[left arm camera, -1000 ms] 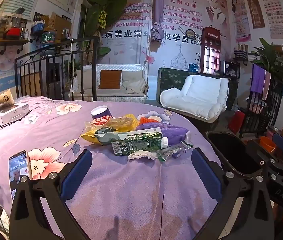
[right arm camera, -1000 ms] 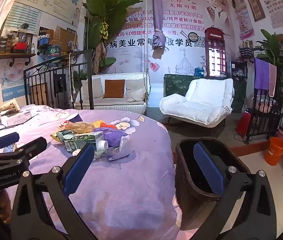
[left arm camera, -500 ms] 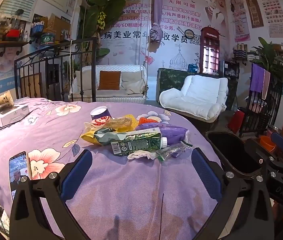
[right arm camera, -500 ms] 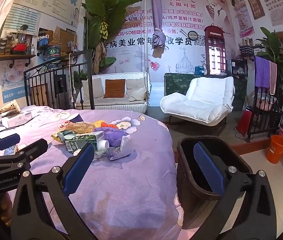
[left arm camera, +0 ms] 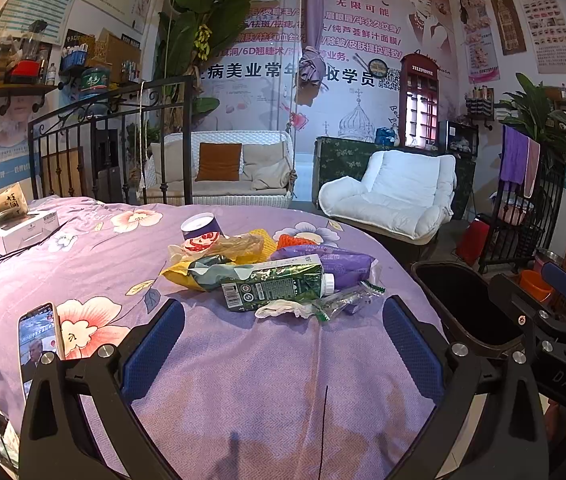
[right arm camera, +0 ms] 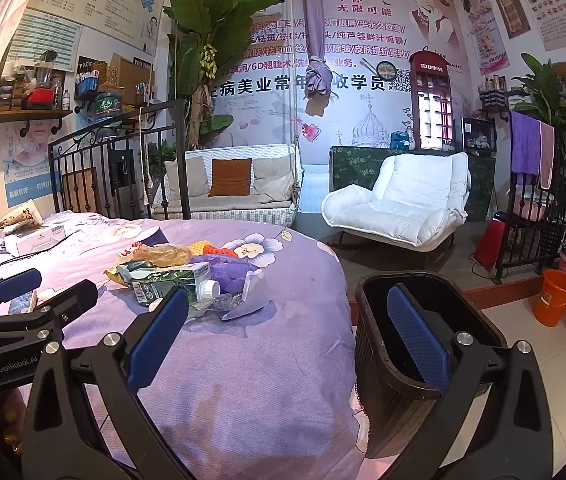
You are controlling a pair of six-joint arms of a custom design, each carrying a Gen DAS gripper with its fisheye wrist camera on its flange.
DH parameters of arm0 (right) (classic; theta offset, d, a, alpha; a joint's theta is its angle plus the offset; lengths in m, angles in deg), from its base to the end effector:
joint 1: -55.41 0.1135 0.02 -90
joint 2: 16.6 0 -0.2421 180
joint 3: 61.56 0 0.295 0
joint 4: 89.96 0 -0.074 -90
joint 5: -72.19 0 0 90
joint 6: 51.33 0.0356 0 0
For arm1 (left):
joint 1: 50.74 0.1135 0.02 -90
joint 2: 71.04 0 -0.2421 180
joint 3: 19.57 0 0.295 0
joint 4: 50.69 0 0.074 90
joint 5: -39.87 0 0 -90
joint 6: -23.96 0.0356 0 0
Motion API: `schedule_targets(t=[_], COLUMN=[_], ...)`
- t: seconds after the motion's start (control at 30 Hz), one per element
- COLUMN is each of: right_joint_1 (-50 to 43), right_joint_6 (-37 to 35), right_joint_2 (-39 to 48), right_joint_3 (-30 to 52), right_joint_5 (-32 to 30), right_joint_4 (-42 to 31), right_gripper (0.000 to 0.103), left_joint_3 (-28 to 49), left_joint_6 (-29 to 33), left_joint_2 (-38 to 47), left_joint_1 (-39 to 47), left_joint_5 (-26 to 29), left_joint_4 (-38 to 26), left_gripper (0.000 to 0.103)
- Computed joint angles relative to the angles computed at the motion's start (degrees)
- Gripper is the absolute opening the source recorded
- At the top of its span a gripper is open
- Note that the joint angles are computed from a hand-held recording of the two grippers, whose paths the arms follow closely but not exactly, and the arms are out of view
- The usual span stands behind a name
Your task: Collect trash
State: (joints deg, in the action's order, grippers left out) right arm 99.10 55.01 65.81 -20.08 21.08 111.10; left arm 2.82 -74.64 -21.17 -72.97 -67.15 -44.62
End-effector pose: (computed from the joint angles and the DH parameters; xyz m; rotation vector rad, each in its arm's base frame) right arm 0.2371 0.1956 0.1256 0.0078 1.8393 0.0811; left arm 0.2134 -0.0760 0.1230 0.0332 1.9277 -0.0710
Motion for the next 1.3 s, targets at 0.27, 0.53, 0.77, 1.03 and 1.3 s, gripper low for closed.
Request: schedule_targets(t=[0.27, 0.53, 0.77, 1.03, 1.3], right_joint_1=[-0.2, 0.0, 0.0, 0.0, 0.1], right_joint_6=[0.0, 0.0, 0.1, 0.1, 0.2], right_joint_2=[-1.1, -1.0, -0.7, -0.8, -0.7], right_joint_3=[-0.9, -1.2, -1.0, -1.0, -1.0], right_joint_5=[-0.2, -0.2, -0.2, -0.2, -0.1], right_joint_4=[-0.1, 0.3, 0.3, 0.2, 0.2], right_gripper=[0.099, 0.099, 0.099, 0.099, 0.099], left_joint_3=[-0.1, -0.1, -0.1, -0.1, -0.1], left_joint_6=[-0.1, 0.0, 0.1, 0.0, 0.0], left_joint_2=[0.0, 0.2, 0.3, 0.3, 0.3], left_joint_1=[-0.1, 0.0, 0.1, 0.1, 0.0], left_joint_5=[-0.2, 0.0, 0.1, 0.1, 0.0], left_joint_4=[0.1, 0.3, 0.5, 0.5, 0.4], left_gripper=[0.098, 0.098, 0.098, 0.098, 0.098])
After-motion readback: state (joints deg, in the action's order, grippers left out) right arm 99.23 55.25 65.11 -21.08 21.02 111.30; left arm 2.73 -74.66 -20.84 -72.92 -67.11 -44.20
